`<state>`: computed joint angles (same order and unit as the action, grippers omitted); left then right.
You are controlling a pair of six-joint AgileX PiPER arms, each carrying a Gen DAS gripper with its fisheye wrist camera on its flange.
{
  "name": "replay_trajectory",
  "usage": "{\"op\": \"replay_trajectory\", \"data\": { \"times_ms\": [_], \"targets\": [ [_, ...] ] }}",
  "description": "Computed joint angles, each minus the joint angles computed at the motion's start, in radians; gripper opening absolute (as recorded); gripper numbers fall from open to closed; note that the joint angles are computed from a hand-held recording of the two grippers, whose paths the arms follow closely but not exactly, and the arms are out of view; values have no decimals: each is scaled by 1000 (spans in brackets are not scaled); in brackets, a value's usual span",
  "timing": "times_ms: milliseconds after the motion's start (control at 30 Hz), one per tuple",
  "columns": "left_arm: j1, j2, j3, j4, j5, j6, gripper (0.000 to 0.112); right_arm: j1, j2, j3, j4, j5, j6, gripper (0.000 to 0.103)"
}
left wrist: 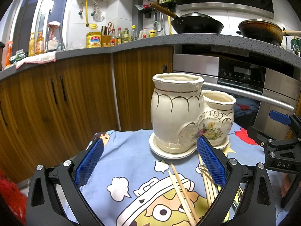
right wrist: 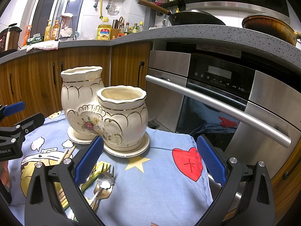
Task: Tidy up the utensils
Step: 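Grasp a wooden chopstick with the left tool while the right tool grasps a gold fork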
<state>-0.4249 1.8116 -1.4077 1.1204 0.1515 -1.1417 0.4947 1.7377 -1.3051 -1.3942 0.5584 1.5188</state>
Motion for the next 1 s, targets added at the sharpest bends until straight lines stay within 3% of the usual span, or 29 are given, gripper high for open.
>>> {"op": "replay_trajectory", "data": {
  "times_ms": [67,233,400,500,767,1000],
  "targets": [
    [0,1,-1,-1,3,0,98,-1,-2,-1,5,-1,-6,98],
    [-23,17,-14,-171,50,172,98,-6,-15,-3,32,-4,-38,98],
    [-65,88,-133,-472,281,548,98,1,15,-4,0,-4,6,98],
    [-78,134,-197,-545,407,650,98,-1,15,-3,4,-7,2,98],
    [-70,117,-159,-685,456,780,98,-3,6,-15,43,-4,-46,98],
    [-79,120,-182,-710,509,813,98,-10,-3,-6,49,-22,-44,98]
  ]
}}
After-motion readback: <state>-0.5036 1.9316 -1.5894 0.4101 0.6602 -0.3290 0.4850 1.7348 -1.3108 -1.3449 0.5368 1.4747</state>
